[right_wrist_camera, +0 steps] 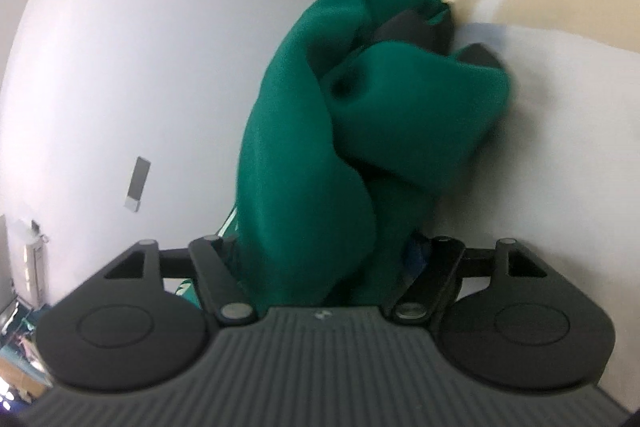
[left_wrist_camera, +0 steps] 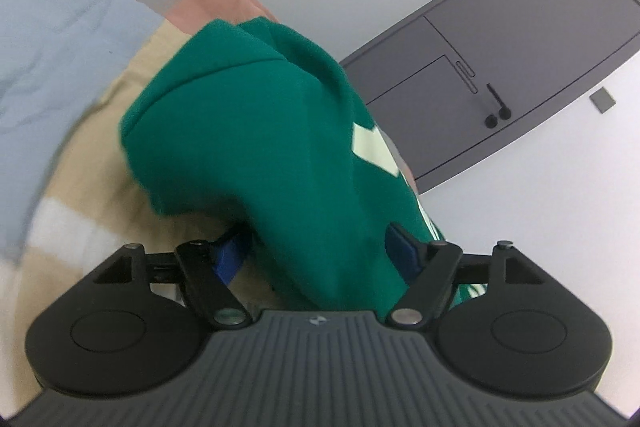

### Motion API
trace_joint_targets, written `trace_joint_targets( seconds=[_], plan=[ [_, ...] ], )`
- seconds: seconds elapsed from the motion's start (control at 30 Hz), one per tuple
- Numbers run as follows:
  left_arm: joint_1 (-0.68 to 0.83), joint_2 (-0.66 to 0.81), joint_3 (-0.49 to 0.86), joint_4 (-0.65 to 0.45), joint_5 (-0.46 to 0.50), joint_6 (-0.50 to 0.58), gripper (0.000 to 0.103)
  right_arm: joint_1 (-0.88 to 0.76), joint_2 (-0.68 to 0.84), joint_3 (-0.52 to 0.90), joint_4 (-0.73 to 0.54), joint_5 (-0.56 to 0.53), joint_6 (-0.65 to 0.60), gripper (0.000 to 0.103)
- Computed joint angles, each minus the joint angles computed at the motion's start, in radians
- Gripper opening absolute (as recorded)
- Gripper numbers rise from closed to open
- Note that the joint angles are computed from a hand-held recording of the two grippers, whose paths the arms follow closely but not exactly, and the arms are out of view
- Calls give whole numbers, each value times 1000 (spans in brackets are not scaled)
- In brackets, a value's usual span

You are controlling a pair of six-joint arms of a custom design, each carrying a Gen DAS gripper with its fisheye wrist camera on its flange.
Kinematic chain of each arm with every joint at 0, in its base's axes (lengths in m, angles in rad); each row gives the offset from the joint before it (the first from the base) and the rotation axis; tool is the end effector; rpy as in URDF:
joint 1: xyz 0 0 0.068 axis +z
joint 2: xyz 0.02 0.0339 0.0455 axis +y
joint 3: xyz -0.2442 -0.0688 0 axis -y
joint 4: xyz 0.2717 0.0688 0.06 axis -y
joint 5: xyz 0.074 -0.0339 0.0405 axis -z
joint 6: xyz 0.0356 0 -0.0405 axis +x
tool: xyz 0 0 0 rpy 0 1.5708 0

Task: Fold large clothes
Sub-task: 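Lower the folded sweatshirt onto the bed and open both grippers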

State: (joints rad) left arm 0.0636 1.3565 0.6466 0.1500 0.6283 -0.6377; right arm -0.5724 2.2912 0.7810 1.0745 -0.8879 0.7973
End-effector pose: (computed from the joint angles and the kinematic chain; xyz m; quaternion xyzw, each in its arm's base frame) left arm 0.3011 -0.0018 0.1659 -0.1453 0.8329 -0.3897 0.3651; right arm 0.3049 -0.1636 -0.0113 0.3029 0.7358 0.4144 0.4417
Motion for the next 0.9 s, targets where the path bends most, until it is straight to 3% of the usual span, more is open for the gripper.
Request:
trace_joint_targets(
  seconds=[0.23,0.33,0.4,0.47,0.73,0.9],
  plan=[
    [12,-392,-84,-339,-45,141,78,-118,-234,-221,-95,-59,-168,75],
    [14,-542,-76,-485,-61,181,78,-163,-309,-304,-65,-114,-213,75],
    [19,-622,-57,-573,-60,206,78,-206,-402,-348,-111,-154,-252,75],
    [3,-699,-23,-662,-77,217,78,-300,-522,-378,-232,-248,-335,75],
    [-76,-875,172,-943,-178,292,78,-362,-1096,-491,-608,-355,-416,75],
    [-255,-945,303,-1085,-353,322,78,-405,-1460,-477,-1079,-434,-611,75]
  ],
)
